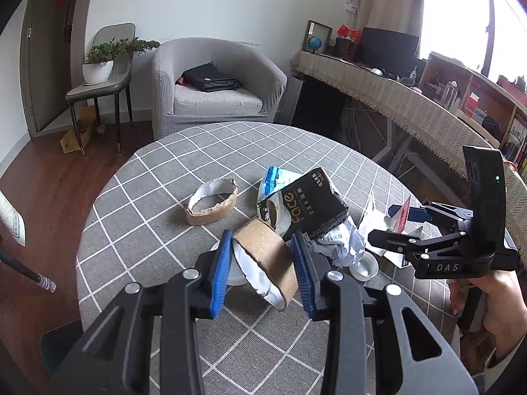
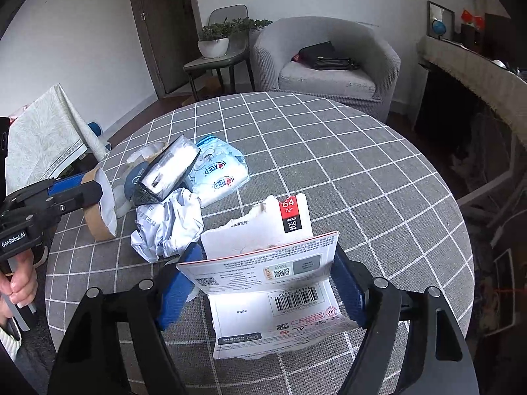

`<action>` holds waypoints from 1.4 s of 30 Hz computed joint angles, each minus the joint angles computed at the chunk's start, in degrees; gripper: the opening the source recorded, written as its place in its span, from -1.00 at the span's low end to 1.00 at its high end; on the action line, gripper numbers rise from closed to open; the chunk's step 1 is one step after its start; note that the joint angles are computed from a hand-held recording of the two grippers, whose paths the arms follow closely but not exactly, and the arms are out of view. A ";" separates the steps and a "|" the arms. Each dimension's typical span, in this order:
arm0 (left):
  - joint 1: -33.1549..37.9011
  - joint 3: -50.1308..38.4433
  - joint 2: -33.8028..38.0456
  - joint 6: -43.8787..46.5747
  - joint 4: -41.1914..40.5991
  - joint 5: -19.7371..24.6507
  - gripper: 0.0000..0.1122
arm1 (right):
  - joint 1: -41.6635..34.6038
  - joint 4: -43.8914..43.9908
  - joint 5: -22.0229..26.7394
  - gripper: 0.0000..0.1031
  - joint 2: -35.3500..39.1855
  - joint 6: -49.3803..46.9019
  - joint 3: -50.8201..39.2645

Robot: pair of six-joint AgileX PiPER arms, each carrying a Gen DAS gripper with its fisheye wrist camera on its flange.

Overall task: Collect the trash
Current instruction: 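Close the right gripper on the white card packaging, then carry the tape roll in the left gripper while the right gripper carries the packaging to the bin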

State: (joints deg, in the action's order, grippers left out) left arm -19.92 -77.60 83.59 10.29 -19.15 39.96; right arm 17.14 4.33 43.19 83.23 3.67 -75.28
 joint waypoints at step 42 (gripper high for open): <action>38.13 12.21 -16.84 31.56 -21.89 18.63 -0.35 | 31.88 -23.32 0.04 0.51 7.85 34.73 -13.03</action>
State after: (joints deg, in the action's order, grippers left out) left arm 18.21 -65.39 66.75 41.85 -41.04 58.59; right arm 49.02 -18.99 43.23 91.08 38.40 -88.31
